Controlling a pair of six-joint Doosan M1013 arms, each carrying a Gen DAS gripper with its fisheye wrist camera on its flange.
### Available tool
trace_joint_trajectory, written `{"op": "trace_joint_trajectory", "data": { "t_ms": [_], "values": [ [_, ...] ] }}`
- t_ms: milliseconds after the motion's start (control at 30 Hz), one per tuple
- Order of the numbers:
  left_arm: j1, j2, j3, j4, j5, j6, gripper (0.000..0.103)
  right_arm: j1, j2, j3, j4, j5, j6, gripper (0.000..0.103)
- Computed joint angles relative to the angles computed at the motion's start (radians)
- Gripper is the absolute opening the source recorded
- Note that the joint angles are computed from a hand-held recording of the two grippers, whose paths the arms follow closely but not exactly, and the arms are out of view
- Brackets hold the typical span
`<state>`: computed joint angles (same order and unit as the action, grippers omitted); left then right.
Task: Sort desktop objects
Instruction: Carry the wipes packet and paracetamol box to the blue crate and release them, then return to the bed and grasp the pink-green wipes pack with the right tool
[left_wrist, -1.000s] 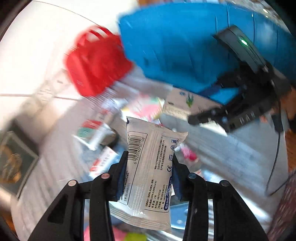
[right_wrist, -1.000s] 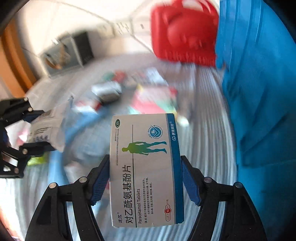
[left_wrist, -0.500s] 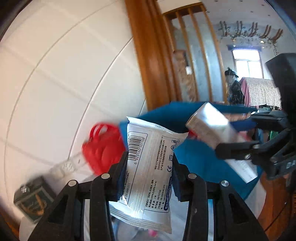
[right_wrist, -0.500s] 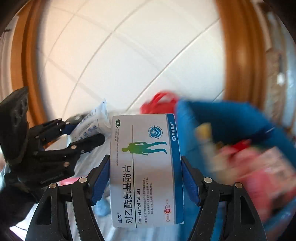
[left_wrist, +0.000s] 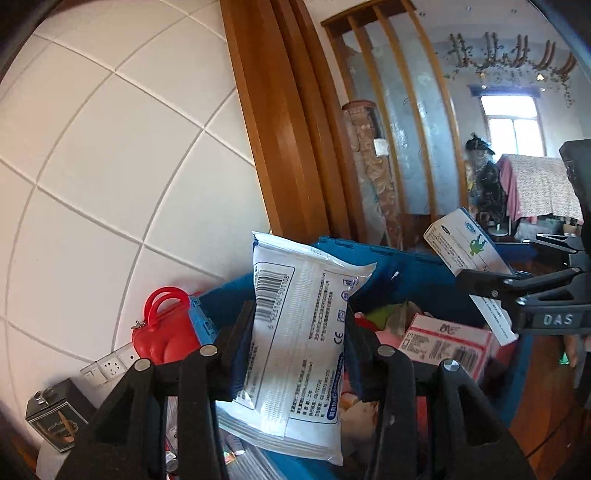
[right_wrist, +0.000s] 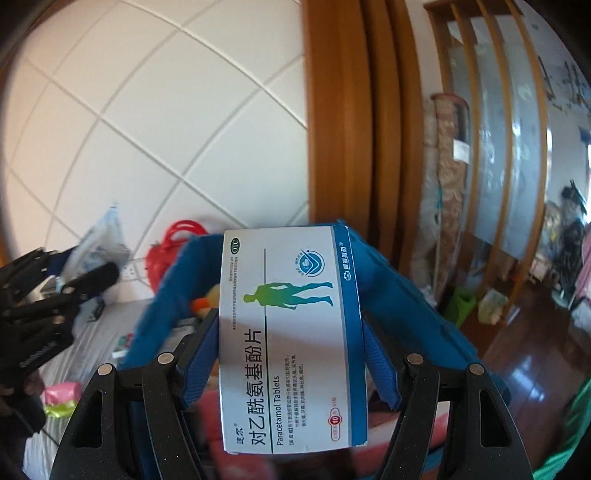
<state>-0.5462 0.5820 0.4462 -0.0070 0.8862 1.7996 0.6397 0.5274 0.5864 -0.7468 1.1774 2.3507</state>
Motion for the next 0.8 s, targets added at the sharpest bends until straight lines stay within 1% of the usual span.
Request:
{"op": "trace_joint_trajectory", "data": {
  "t_ms": [67, 133, 167, 200, 233, 267, 300, 333, 400, 467, 533, 567, 633, 800],
  "values": [
    [-0.016, 0.039, -0.066, 0.066, 0.042, -0.039, 0.044, -0.020, -0.007, 0.009, 0.024, -0.001, 0.002, 0.072],
    [-0.029, 0.057, -0.097, 0.123, 0.067, -0.072, 0.049, -0.041, -0.019, 0.030, 0.045, -0.012, 0.015, 0.072],
    [-0.034, 0.060, -0.100, 0.156, 0.073, -0.095, 0.055, -0.060, -0.012, 0.018, 0.068, -0.019, 0.002, 0.072],
    [-0.037, 0.050, -0.078, 0.182, 0.057, -0.113, 0.064, -0.063, -0.018, 0.030, 0.069, -0.027, 0.011, 0.073],
    [-0.043, 0.045, -0.067, 0.228, 0.045, -0.145, 0.074, -0.067, -0.020, 0.036, 0.066, -0.030, 0.022, 0.076],
    [-0.051, 0.037, -0.050, 0.282, 0.030, -0.186, 0.079, -0.071, -0.018, 0.032, 0.068, -0.029, 0.023, 0.080],
    [-0.056, 0.024, -0.023, 0.319, 0.010, -0.217, 0.085, -0.076, -0.017, 0.033, 0.072, -0.034, 0.021, 0.093],
    [-0.061, 0.013, -0.004, 0.351, -0.005, -0.240, 0.091, -0.079, -0.021, 0.042, 0.068, -0.049, 0.027, 0.101],
    [-0.072, 0.004, 0.011, 0.412, -0.008, -0.276, 0.098, -0.082, -0.028, 0.058, 0.063, -0.073, 0.035, 0.102],
    [-0.084, -0.002, 0.024, 0.470, -0.006, -0.317, 0.098, -0.077, -0.033, 0.067, 0.065, -0.092, 0.040, 0.102],
    [-0.083, 0.011, -0.004, 0.471, 0.005, -0.320, 0.098, -0.067, -0.037, 0.075, 0.052, -0.105, 0.050, 0.102],
    [-0.084, 0.006, 0.004, 0.485, 0.006, -0.334, 0.098, -0.060, -0.037, 0.076, 0.043, -0.106, 0.053, 0.102],
    [-0.088, 0.024, -0.033, 0.495, 0.026, -0.341, 0.098, -0.052, -0.039, 0.081, 0.031, -0.111, 0.053, 0.102],
    [-0.087, 0.008, -0.002, 0.527, 0.032, -0.397, 0.098, -0.043, -0.043, 0.093, 0.041, -0.123, 0.021, 0.102]
  ]
}}
